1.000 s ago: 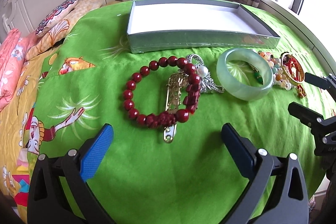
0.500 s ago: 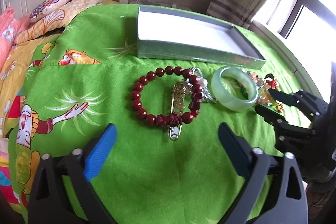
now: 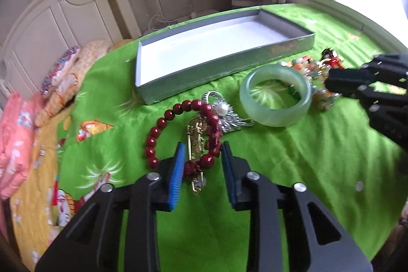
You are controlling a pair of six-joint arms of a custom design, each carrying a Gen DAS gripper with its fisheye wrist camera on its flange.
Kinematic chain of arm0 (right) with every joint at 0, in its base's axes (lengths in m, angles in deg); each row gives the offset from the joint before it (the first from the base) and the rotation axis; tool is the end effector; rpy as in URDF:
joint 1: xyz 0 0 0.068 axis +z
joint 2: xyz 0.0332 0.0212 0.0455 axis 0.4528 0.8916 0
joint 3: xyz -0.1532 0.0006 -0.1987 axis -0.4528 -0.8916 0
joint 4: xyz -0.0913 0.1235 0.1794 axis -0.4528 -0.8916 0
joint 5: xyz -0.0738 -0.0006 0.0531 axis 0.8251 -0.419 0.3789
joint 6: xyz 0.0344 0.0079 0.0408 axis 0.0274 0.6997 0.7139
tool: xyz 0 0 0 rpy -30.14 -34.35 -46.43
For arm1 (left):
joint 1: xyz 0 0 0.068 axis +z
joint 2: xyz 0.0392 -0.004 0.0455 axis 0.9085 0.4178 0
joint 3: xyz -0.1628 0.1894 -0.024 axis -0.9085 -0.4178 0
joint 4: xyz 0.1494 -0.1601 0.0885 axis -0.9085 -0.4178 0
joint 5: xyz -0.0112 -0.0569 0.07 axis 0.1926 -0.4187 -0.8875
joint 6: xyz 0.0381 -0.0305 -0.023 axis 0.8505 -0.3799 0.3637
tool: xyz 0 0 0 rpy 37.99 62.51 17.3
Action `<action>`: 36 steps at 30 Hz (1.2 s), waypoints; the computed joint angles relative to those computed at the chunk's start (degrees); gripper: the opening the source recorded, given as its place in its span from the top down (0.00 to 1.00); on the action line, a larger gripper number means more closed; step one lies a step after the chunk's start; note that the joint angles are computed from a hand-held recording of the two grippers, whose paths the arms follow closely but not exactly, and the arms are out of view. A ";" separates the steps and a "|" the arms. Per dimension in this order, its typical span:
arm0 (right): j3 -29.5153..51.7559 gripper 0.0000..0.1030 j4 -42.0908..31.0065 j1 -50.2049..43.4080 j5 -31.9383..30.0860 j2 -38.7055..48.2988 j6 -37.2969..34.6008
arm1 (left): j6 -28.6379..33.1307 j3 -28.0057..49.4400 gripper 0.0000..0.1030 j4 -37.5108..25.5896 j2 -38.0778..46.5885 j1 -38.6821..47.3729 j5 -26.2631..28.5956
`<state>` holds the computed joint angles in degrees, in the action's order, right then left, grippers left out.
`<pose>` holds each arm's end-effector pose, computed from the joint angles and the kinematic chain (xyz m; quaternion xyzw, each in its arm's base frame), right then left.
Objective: Organize jewelry
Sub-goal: 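Grasp the red bead bracelet with the left tool while the right tool reaches for the multicolour bead bracelet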
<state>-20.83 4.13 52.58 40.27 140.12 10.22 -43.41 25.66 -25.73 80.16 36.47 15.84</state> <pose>0.2383 0.1138 0.1521 -0.2854 0.8771 0.0442 0.3838 0.1929 -0.0908 0.1429 0.1085 0.9259 0.0731 0.3543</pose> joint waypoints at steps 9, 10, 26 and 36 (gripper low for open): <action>-4.38 0.90 4.22 -6.29 -8.20 -5.60 2.93 | 0.34 -5.41 0.88 -3.64 -19.83 14.80 21.37; -4.62 0.90 4.45 -6.97 -9.31 -5.90 3.20 | 0.68 -5.68 0.88 -4.68 -21.70 16.98 24.34; -8.23 0.90 4.67 -20.84 -34.38 -15.82 10.19 | -1.76 -6.95 0.89 -13.89 -38.10 17.57 26.68; -1.03 0.61 -7.75 -12.01 -23.63 -9.24 1.39 | -1.82 -9.53 0.89 -12.61 -37.35 17.53 26.76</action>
